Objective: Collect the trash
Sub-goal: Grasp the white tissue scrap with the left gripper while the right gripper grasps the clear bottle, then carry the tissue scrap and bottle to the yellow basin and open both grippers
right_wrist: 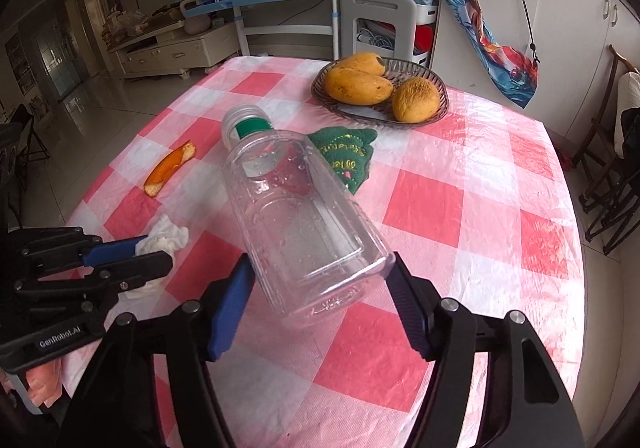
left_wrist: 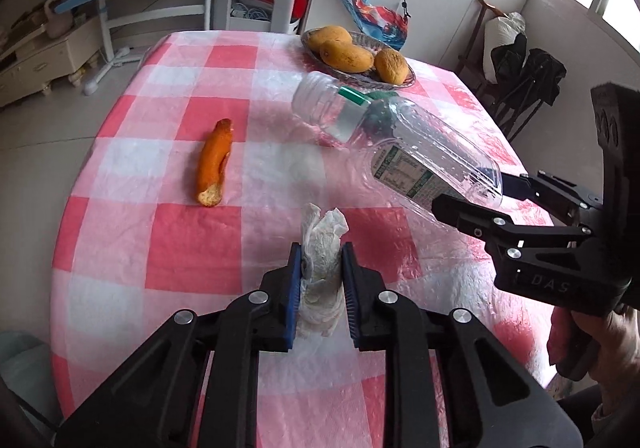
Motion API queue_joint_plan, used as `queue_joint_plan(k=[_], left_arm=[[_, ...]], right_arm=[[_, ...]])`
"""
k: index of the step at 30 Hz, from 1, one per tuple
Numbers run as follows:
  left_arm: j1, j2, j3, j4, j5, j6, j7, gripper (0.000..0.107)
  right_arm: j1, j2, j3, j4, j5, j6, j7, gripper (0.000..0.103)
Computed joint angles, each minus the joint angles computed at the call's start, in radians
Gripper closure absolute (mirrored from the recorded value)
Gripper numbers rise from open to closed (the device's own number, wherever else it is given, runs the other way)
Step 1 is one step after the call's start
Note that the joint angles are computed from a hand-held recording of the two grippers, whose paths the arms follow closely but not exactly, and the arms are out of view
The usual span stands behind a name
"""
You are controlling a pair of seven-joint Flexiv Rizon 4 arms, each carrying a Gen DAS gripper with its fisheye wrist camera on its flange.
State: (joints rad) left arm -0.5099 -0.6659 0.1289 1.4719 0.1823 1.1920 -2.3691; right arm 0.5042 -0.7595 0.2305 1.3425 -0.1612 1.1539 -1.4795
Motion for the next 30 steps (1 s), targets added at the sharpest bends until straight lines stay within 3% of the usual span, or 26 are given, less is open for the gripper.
queue_joint_plan(k=[3, 9, 10, 11, 13, 16, 19, 21, 22, 23, 30], left_arm=[[-0.007, 0.049, 0.016, 0.077, 0.000, 0.049, -0.055, 0.088], [-0.023, 0.100, 0.024, 0.142, 0.022, 0.049, -0.110, 0.088], [-0.023, 0.102, 0.021, 0.145, 0.025, 0.044, -0.114, 0.088], [-0.024, 0.104, 0.018, 0.147, 0.028, 0.039, -0.116, 0.088], [-0.026, 0.104, 0.013, 0.148, 0.036, 0.031, -0.123, 0.088], [-0.034, 0.099, 0.014, 0.134, 0.056, 0.003, -0.125, 0.088], [-0.032, 0.095, 0.008, 0.125, 0.070, -0.012, -0.127, 0.088], [-0.030, 0.094, 0.004, 0.121, 0.076, -0.008, -0.129, 0.088], [-0.037, 0.094, 0.010, 0.117, 0.086, -0.010, -0.134, 0.088], [-0.049, 0.097, 0.021, 0.112, 0.102, -0.014, -0.146, 0.088], [-0.119, 0.159, 0.081, 0.173, 0.222, 0.038, -0.328, 0.088]], right_arm=[[-0.010, 0.042, 0.013, 0.062, 0.013, 0.019, -0.004, 0.041], [-0.025, 0.118, 0.033, 0.155, 0.018, -0.026, -0.029, 0.041], [-0.016, 0.121, 0.023, 0.166, 0.011, -0.014, -0.025, 0.038], [0.000, 0.125, 0.006, 0.177, -0.005, 0.004, -0.015, 0.027], [0.039, 0.126, -0.041, 0.194, -0.058, 0.057, 0.014, 0.016], [0.062, 0.105, -0.056, 0.172, -0.104, 0.057, 0.035, 0.016], [0.128, 0.086, -0.141, 0.172, -0.211, 0.053, 0.091, 0.017], [0.130, 0.070, -0.145, 0.165, -0.265, 0.029, 0.110, 0.025], [0.102, 0.057, -0.098, 0.139, -0.223, -0.008, 0.068, 0.040], [0.068, 0.049, -0.050, 0.121, -0.177, -0.023, 0.041, 0.048], [-0.031, 0.076, 0.064, 0.127, 0.018, -0.009, 0.007, 0.048]])
